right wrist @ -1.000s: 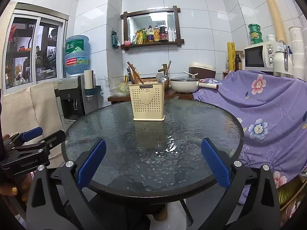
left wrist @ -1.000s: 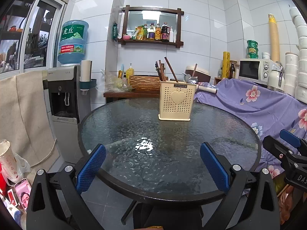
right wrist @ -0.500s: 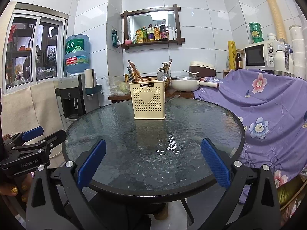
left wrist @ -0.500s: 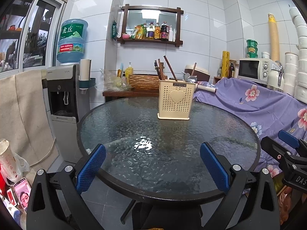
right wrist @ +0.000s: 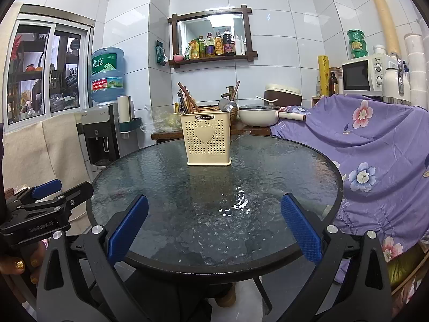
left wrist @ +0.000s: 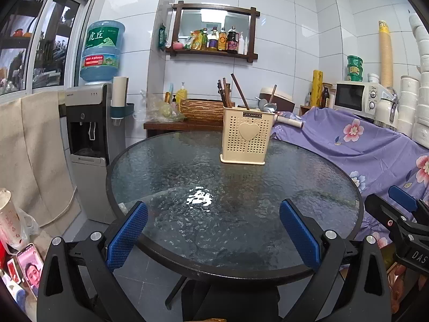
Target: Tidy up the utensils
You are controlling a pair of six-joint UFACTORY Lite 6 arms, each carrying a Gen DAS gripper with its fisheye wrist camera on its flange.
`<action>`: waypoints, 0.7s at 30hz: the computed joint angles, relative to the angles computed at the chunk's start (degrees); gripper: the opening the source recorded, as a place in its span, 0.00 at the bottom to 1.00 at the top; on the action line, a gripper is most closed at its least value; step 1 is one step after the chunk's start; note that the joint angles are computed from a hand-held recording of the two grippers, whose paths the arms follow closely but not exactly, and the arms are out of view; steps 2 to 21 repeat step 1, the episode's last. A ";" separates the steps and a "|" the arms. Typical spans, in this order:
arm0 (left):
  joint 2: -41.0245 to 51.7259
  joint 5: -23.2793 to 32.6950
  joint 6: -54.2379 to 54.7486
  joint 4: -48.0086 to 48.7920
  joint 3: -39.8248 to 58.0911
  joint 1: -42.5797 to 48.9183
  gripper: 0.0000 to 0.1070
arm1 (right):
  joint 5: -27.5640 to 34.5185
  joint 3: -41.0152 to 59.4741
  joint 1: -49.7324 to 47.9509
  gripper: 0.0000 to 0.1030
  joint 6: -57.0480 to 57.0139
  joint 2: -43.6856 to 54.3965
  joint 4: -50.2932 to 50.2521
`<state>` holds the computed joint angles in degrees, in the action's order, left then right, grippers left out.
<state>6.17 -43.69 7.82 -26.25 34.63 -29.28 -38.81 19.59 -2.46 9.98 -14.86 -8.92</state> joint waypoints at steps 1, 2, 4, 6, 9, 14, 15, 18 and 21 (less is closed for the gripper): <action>-0.02 0.03 -0.03 0.14 -0.06 0.00 0.90 | -0.08 0.03 0.02 0.95 -0.01 0.15 0.02; -0.02 0.03 -0.03 0.14 -0.06 0.00 0.90 | -0.08 0.03 0.02 0.95 -0.01 0.15 0.02; -0.02 0.03 -0.03 0.14 -0.06 0.00 0.90 | -0.08 0.03 0.02 0.95 -0.01 0.15 0.02; -0.02 0.03 -0.03 0.14 -0.06 0.00 0.90 | -0.08 0.03 0.02 0.95 -0.01 0.15 0.02; -0.02 0.03 -0.03 0.14 -0.06 0.00 0.90 | -0.08 0.03 0.02 0.95 -0.01 0.15 0.02; -0.02 0.03 -0.03 0.14 -0.06 0.00 0.90 | -0.08 0.03 0.02 0.95 -0.01 0.15 0.02; -0.02 0.03 -0.03 0.14 -0.06 0.00 0.90 | -0.08 0.03 0.02 0.95 -0.01 0.15 0.02; -0.02 0.03 -0.03 0.14 -0.06 0.00 0.90 | -0.08 0.03 0.02 0.95 -0.01 0.15 0.02; -0.02 0.03 -0.03 0.14 -0.06 0.00 0.90 | -0.08 0.03 0.02 0.95 -0.01 0.15 0.02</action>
